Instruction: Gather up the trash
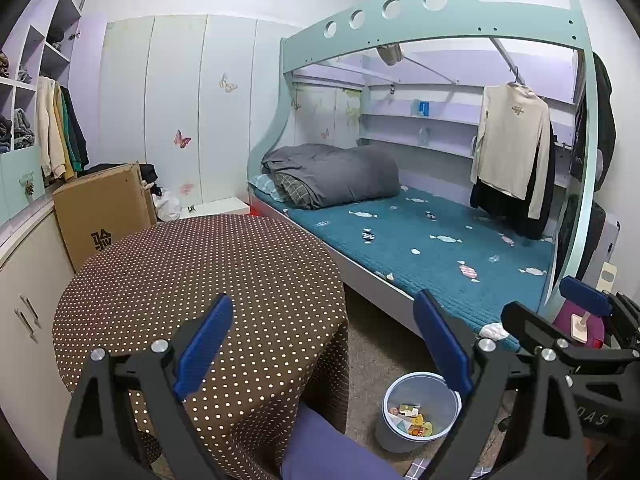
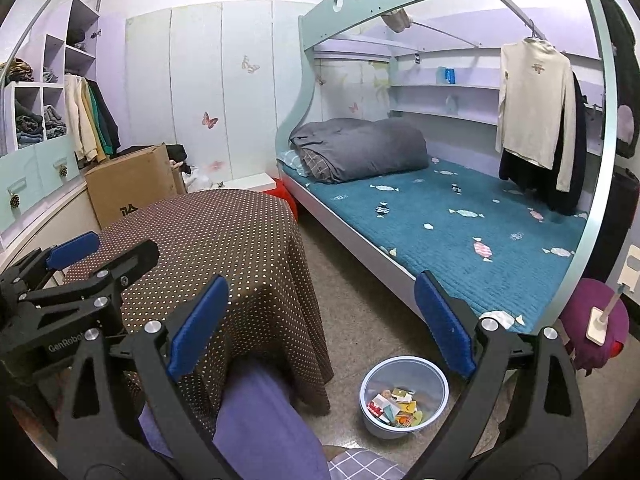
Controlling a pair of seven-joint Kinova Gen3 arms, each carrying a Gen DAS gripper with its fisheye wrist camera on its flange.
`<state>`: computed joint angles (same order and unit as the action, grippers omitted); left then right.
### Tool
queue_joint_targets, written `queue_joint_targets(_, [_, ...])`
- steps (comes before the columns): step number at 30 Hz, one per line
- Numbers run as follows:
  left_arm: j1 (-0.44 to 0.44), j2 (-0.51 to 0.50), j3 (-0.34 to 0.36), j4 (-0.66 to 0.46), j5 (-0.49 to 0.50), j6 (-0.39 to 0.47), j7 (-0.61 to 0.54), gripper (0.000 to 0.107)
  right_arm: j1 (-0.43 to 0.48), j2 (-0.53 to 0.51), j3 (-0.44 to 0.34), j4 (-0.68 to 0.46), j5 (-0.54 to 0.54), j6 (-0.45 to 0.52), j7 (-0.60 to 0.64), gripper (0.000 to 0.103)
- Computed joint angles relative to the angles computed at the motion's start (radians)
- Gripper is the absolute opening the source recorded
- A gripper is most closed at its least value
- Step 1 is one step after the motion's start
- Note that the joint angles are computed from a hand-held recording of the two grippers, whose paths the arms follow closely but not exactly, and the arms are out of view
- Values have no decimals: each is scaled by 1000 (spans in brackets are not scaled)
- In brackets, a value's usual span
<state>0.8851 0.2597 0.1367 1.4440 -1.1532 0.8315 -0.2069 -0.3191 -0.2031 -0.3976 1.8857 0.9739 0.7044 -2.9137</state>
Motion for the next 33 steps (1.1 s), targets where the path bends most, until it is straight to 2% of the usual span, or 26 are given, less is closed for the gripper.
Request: queue_joint_targets(33, [-9, -16, 9, 26, -5, -3, 23, 90, 5, -14, -13, 5, -3, 7, 16, 93])
